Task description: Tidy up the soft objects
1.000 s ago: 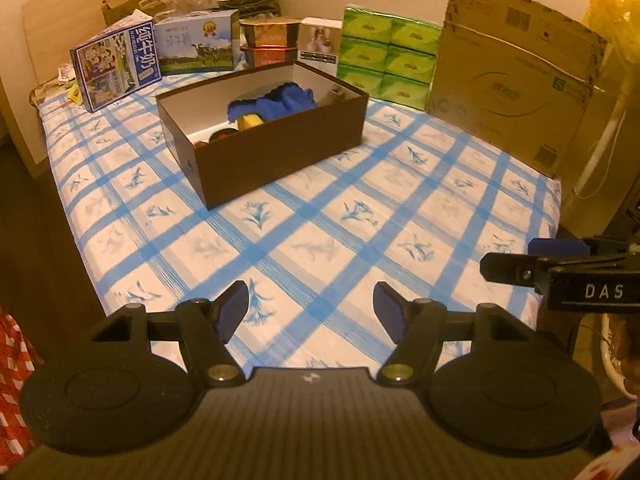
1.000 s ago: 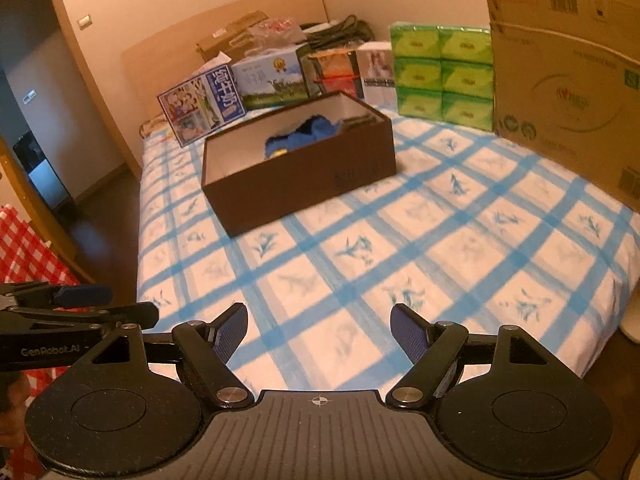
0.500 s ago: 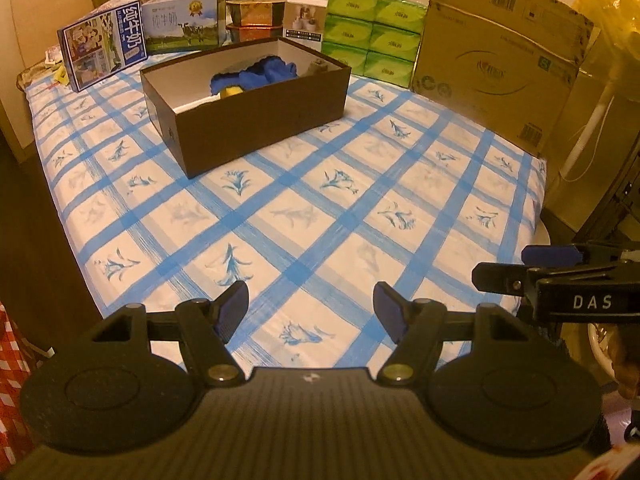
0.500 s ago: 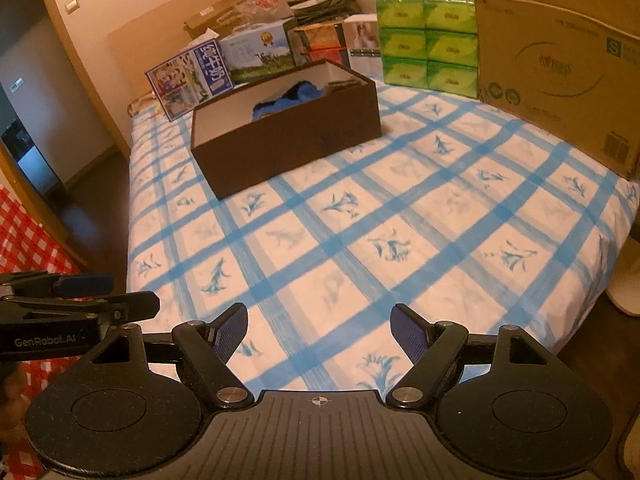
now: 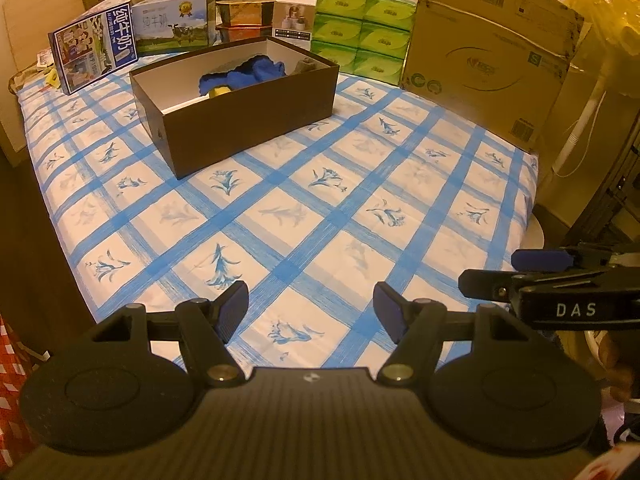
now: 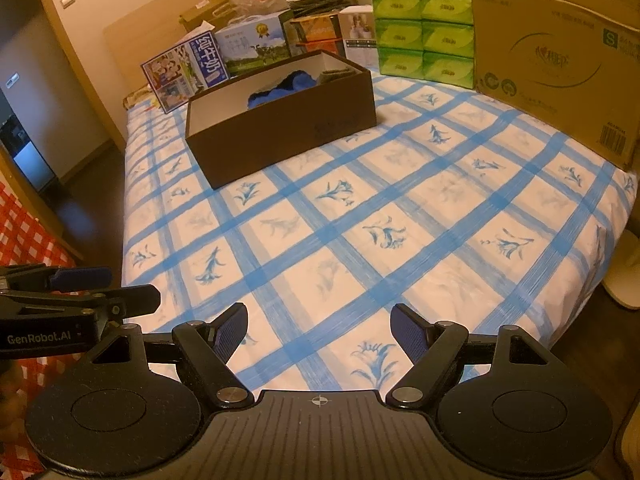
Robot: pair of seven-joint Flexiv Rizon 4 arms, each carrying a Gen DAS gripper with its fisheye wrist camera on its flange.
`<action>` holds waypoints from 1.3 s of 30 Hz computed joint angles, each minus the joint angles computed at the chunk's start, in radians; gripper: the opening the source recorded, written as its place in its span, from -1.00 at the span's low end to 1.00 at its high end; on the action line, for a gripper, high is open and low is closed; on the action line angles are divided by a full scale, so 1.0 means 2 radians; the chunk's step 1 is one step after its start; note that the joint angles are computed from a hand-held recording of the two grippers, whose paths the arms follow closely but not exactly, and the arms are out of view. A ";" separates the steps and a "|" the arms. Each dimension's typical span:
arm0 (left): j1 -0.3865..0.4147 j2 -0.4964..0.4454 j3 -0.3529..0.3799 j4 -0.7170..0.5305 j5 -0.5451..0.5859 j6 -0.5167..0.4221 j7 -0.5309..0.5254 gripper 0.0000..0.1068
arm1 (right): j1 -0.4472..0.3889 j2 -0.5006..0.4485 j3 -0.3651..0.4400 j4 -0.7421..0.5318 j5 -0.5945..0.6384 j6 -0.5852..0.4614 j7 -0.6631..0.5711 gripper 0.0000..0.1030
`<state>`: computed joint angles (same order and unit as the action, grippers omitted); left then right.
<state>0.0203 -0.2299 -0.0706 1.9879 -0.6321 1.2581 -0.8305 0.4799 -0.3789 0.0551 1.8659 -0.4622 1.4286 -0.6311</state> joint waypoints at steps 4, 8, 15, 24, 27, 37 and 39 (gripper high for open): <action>0.001 0.000 -0.002 0.000 -0.005 -0.003 0.005 0.25 | 0.002 -0.001 -0.003 0.000 -0.003 0.000 0.003 0.52; 0.000 0.000 -0.001 0.000 -0.005 -0.003 0.005 0.25 | 0.002 0.000 -0.002 0.000 -0.003 0.000 0.003 0.52; 0.000 0.000 -0.001 0.000 -0.007 -0.003 0.007 0.25 | 0.001 0.000 -0.003 0.000 -0.004 0.000 0.003 0.52; -0.001 0.000 -0.002 0.000 -0.008 -0.003 0.007 0.25 | 0.002 -0.001 -0.003 0.000 -0.004 -0.001 0.005 0.52; -0.002 -0.001 -0.002 0.000 -0.007 -0.003 0.006 0.25 | 0.001 -0.001 -0.002 0.000 -0.003 -0.001 0.004 0.52; -0.001 -0.001 -0.002 0.000 -0.008 -0.003 0.007 0.25 | 0.000 -0.001 -0.001 -0.001 -0.001 -0.003 0.002 0.52; -0.001 -0.001 -0.002 0.000 -0.009 -0.003 0.007 0.25 | 0.000 -0.001 -0.001 -0.002 -0.001 -0.003 0.002 0.52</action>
